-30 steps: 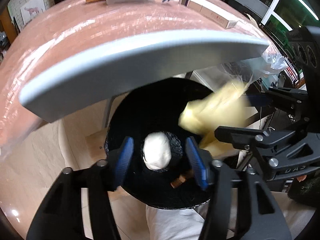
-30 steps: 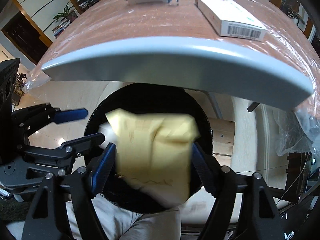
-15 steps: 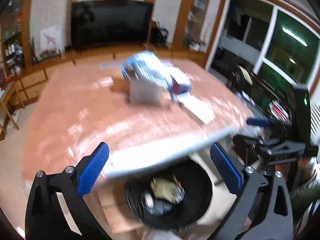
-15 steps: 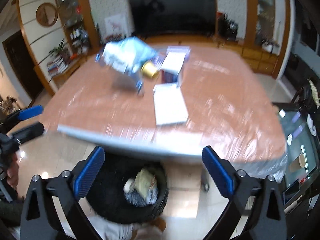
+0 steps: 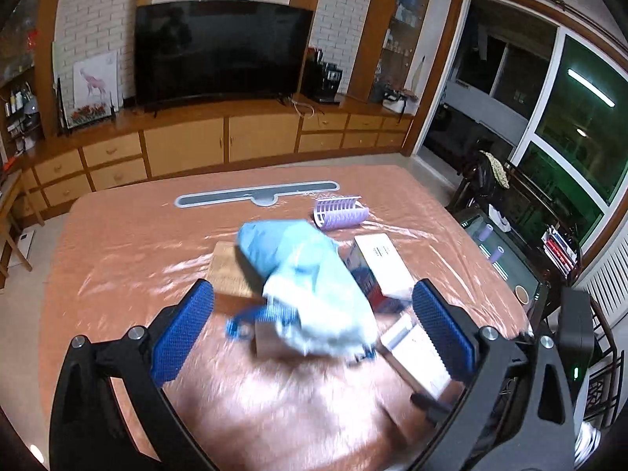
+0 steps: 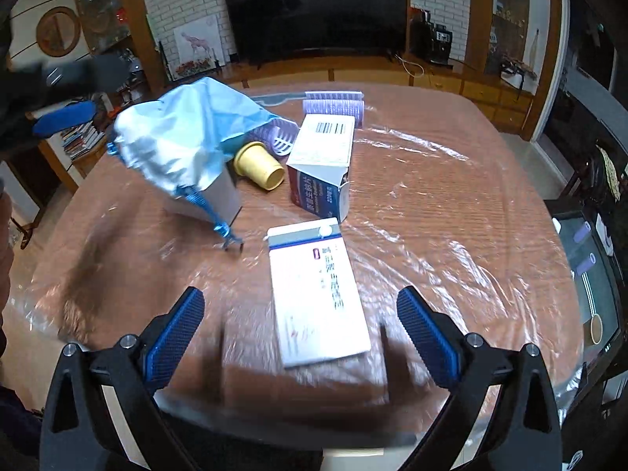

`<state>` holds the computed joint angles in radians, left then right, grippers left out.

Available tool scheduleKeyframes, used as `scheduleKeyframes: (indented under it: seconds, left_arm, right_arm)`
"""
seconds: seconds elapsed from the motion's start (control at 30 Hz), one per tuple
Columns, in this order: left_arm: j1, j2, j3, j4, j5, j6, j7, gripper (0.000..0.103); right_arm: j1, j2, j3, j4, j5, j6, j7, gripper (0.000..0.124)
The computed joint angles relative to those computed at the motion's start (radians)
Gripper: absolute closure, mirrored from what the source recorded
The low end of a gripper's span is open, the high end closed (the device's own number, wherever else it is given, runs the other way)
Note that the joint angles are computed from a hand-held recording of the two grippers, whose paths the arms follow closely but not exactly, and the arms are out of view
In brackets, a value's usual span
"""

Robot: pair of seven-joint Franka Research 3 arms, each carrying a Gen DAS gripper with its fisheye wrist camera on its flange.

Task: Collect trash
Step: 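Grasp the blue face mask with the left tool while the right tool grasps the white medicine box, then carry the mask and medicine box with both tools over the black trash bin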

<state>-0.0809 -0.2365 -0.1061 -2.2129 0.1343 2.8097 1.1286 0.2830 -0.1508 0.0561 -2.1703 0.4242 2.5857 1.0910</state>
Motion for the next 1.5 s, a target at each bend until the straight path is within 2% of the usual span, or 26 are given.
scheduleKeyframes:
  seconds: [0.2,0.3,0.43,0.53,0.6,0.63,0.7,0.83,1.3,1.5]
  left_arm:
    - [0.028,0.118,-0.025,0.117,0.095,-0.097,-0.021,0.004]
    - [0.023,0.154,-0.024,0.150,0.082,-0.135,0.009,0.015]
    - [0.019,0.169,-0.018,0.151,0.025,-0.122,0.066,0.029]
    - [0.018,0.174,-0.019,0.151,0.006,-0.117,0.098,0.039]
    - [0.017,0.170,-0.018,0.141,-0.008,-0.098,0.115,0.045]
    - [0.016,0.164,-0.016,0.131,-0.028,-0.087,0.130,0.050]
    - [0.012,0.159,-0.013,0.120,-0.063,-0.070,0.157,0.057]
    - [0.006,0.142,-0.003,0.094,-0.140,-0.035,0.196,0.066]
    - [-0.030,0.013,0.044,-0.028,-0.255,0.046,0.241,0.069]
    - [-0.033,-0.037,0.048,-0.083,-0.236,0.059,0.187,0.069]
  right_arm:
    - [-0.004,0.061,0.018,0.033,-0.088,0.017,0.071,0.027]
    - [-0.003,0.077,0.022,0.038,-0.131,0.031,0.097,0.028]
    - [-0.001,0.095,0.020,0.046,-0.144,0.031,0.112,0.031]
    - [0.000,0.101,0.019,0.046,-0.154,0.032,0.113,0.037]
    - [0.001,0.100,0.021,0.045,-0.175,0.044,0.126,0.052]
    - [0.002,0.101,0.021,0.045,-0.168,0.045,0.121,0.056]
    - [0.005,0.106,0.017,0.053,-0.132,0.045,0.090,0.073]
    - [0.003,0.115,0.012,0.073,-0.078,0.019,0.052,0.073]
    - [-0.009,0.095,0.002,0.100,0.047,-0.048,0.015,0.074]
    - [-0.010,0.093,0.003,0.102,0.051,-0.059,0.011,0.074]
